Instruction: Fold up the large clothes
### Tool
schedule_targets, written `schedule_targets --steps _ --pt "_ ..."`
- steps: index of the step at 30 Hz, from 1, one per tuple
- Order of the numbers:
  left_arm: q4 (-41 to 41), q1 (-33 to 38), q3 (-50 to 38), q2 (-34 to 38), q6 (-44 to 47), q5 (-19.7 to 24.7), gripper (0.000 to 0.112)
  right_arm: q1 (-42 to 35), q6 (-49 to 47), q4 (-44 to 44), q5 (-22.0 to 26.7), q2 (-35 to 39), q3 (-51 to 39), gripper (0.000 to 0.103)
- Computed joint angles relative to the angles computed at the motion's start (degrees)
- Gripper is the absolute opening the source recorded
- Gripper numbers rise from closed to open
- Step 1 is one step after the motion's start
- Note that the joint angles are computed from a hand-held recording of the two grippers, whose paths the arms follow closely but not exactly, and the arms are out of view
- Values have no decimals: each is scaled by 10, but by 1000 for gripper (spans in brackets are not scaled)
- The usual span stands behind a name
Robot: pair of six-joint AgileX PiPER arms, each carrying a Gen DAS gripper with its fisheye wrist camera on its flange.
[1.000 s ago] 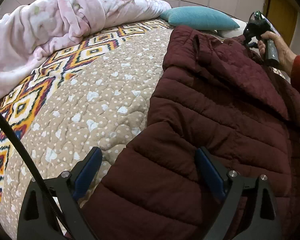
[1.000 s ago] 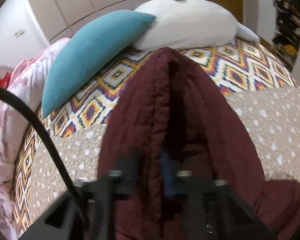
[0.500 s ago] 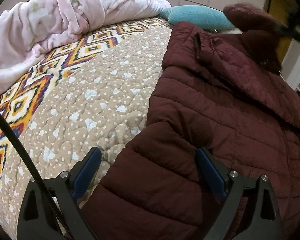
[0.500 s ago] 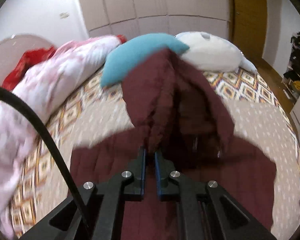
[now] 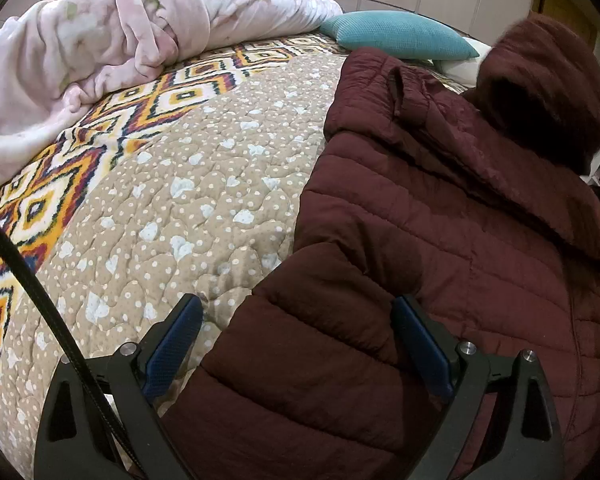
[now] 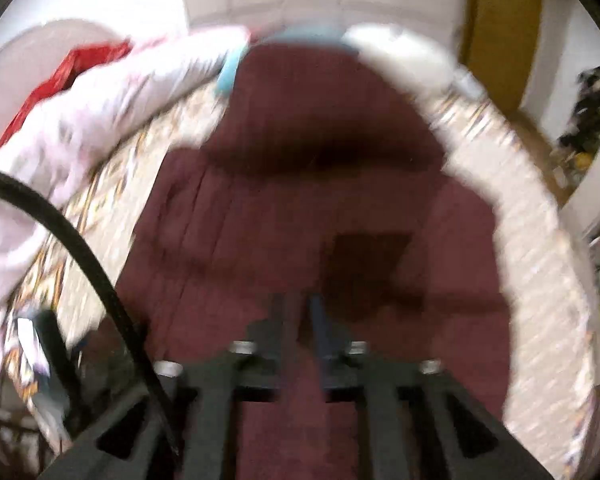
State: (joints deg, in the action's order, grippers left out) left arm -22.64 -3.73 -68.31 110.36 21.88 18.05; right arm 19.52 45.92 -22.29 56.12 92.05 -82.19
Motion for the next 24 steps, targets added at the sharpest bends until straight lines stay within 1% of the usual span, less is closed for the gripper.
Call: schedule_targets --steps 2,3,5,7,9,11,13,15,16,19,20,21,22,23,24 --pt "1 0 0 0 -1 0 96 5 36 -74 26 15 -52 71" --pt "2 0 0 0 -2 0 96 5 39 -96 33 26 -73 76" --pt "2 0 -1 0 -2 0 96 -9 14 -108 43 65 -135 79" --pt "2 0 0 0 -1 0 96 -24 3 -98 50 99 -179 80" --pt "2 0 -1 0 -1 1 96 -39 -14 -66 43 128 -209 80" --pt "4 0 -1 0 -3 0 96 -49 -39 -33 17 131 -196 80" --pt "4 0 -1 1 -3 1 96 -41 -58 -21 -6 132 -175 81" --pt "4 -1 -2 1 -4 1 96 -19 -67 -48 0 148 -173 81" --pt "4 -1 -2 1 -4 1 96 -6 -66 -74 5 158 -173 81" --pt "5 -1 -2 1 -4 1 96 28 -63 -177 49 211 -192 82" --pt "5 0 -2 1 -4 1 96 32 -72 -192 66 232 -207 77" --pt "5 -1 -3 1 -4 1 96 32 -81 -199 79 245 -215 50" --pt "5 -1 -3 1 -4 1 96 33 -95 -201 97 260 -232 28" --pt "5 0 -2 1 -4 1 96 30 -114 -185 116 271 -249 8" --pt "5 0 -2 1 -4 1 96 22 -124 -160 122 269 -253 8"
